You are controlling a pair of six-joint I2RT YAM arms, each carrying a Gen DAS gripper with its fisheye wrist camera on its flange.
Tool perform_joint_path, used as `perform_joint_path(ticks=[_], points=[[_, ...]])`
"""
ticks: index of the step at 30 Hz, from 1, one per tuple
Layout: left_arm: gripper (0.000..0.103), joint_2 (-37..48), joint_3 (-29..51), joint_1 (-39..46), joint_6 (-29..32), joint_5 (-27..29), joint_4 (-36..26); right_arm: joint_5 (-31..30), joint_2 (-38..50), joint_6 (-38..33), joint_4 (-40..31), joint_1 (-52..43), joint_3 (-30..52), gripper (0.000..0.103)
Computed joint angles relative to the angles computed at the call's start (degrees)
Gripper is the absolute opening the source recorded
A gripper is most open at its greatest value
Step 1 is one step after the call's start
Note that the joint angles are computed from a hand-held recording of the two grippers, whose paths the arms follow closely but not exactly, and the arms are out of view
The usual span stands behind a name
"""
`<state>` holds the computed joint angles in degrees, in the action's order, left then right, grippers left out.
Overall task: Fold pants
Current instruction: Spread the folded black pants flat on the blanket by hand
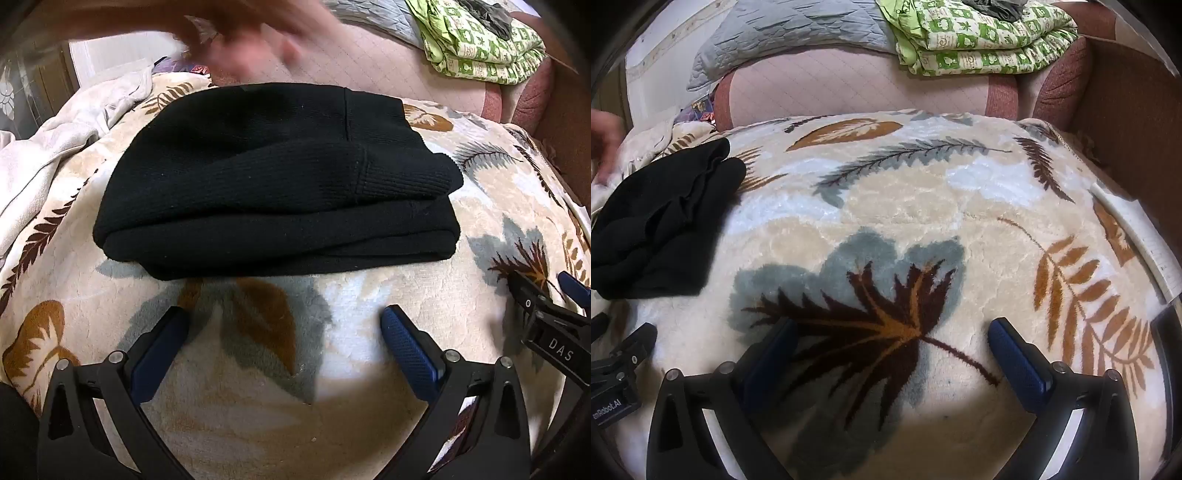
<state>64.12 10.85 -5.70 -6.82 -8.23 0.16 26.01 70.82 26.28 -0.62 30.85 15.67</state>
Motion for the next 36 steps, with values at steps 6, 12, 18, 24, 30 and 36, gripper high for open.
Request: perform_joint_path(ticks=[6,12,18,24,30,36], points=[[0.103,0.24,0.04,-0.16,0.00,-0.25,0.17,-0.07,-0.13,-0.01,0.15,-0.05,-0.14,0.103],[0.103,-0.10,0.83,-0.20,-0.05,-0.22,-0.94,-0.09,-0.06,0.11,0.10,0.01,-0.07,0.103],[0.103,0.09,0.03,0.67,0.66,0.37,0.18,0.01,-0.02,0.17,0.21,0.13,-0.05,0.103],[0.103,0.27,0.00,0.84,0.82,0.51,0.45,0.08,0.13,0.22,0.17,0.18,0.11,0.103],[0.103,0.43,-0.03,0.42,0.46,0.16,0.61,-0.14,1.19,-0.02,1.91,-0.11,-0.47,0.103],[0.103,1.07,-0.05,1.00,0.91,0.51,1.40,-0.07,-0.06,-0.05,0.58,-0.04,-0.32,0.103]])
